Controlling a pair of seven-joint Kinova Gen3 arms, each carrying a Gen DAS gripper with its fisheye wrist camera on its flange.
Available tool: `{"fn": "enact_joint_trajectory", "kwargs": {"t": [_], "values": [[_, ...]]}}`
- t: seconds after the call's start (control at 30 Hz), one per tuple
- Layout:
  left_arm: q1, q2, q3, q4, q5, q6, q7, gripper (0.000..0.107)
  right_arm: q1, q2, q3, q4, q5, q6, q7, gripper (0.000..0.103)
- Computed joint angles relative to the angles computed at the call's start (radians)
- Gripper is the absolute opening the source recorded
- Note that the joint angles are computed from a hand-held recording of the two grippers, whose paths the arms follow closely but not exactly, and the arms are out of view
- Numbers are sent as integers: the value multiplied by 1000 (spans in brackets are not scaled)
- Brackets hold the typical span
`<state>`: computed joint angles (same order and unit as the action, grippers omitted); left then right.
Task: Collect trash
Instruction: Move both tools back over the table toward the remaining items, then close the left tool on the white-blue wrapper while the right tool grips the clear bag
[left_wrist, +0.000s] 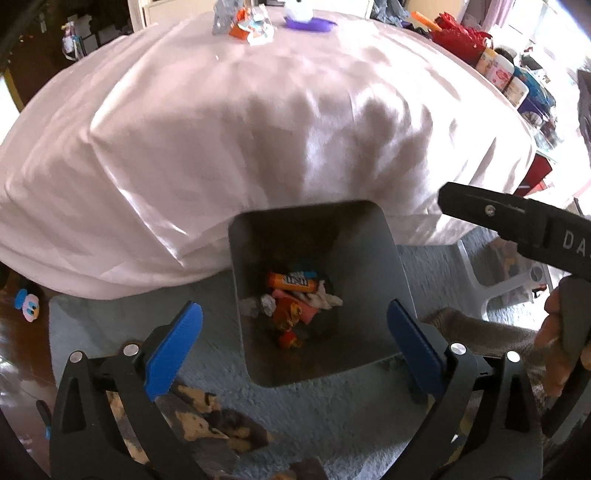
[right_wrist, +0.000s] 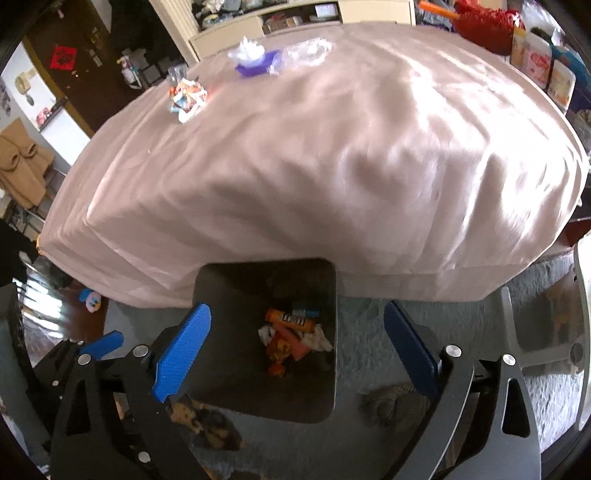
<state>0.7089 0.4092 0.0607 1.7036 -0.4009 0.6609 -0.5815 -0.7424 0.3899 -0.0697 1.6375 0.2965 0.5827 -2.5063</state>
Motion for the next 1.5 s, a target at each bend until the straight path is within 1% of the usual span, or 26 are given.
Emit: {"fn": "enact_joint_trajectory", "kwargs": {"t": [0.1,0.2,0.23,0.3,0.37,0.43,0.53,0.6,0.67,0.73,0.77,0.87,0.93,0.97,1.0,1.07,1.1,1.13,1.2,1.23,1.33,1.37,1.4,1.43,1.47,1.5], "values": [[27,-17,-25,-3,-41,6,47,95,-42,-34,34,31,103,-35,-90,95],[42,-34,-32,-6,-83,18,89,95,-132,-71,115,59,225,-54,-188,95],[59,-42,-43,-11,-113,38,121,95,-142,-78,122,58,260,-50,-214,95],[60,-58,-44,-13,-142,57,158,95,-131,-94,106,64,315,-42,-265,95],[13,-85,-14,-20,-118,64,138,95,-100,-100,80,49,316,-18,-262,95],[-9,-104,2,-38,-117,85,119,95,-75,-99,57,12,319,32,-252,95],[-15,-128,11,-80,-169,141,108,95,-71,-88,53,-54,380,122,-269,95],[-22,-132,15,-120,-204,184,94,95,-53,-74,42,-100,398,153,-248,95],[-24,-125,13,-156,-252,221,91,95,-57,-48,50,-157,439,200,-246,95],[-29,-114,8,-177,-287,232,86,95,-47,-27,51,-199,452,211,-224,95],[-46,-107,9,-184,-290,217,74,95,-33,-18,48,-213,449,194,-216,95],[-100,-82,14,-202,-250,154,9,95,-3,16,68,-255,420,127,-218,95],[-118,-47,6,-232,-227,135,-33,95,46,33,41,-272,379,67,-171,95],[-125,-28,2,-251,-213,133,-57,95,55,47,44,-292,357,58,-137,95],[-124,-13,-6,-264,-202,133,-69,95,45,75,65,-324,344,65,-105,95],[-136,30,-20,-310,-168,139,-99,95,47,125,77,-395,302,97,-51,95],[-138,42,-29,-322,-154,134,-107,95,67,152,69,-432,262,105,-29,95],[-145,54,-35,-331,-139,123,-119,95,99,177,41,-466,221,111,-5,95],[-167,80,-39,-350,-101,94,-160,95,128,224,27,-531,141,131,55,94],[-175,95,-41,-364,-83,89,-180,95,123,253,39,-575,116,156,83,94],[-188,145,-50,-418,-35,93,-237,94,96,331,72,-693,89,227,145,94],[-190,156,-56,-427,-23,86,-249,92,93,353,78,-725,74,241,165,92],[-193,166,-59,-436,-10,78,-262,91,93,382,83,-771,57,266,186,89],[-201,178,-55,-448,9,74,-281,87,94,404,87,-806,39,285,201,85],[-211,188,-50,-460,30,72,-302,82,95,416,91,-826,22,296,211,84],[-214,193,-52,-464,45,66,-315,80,105,441,85,-866,-4,317,226,83]]}}
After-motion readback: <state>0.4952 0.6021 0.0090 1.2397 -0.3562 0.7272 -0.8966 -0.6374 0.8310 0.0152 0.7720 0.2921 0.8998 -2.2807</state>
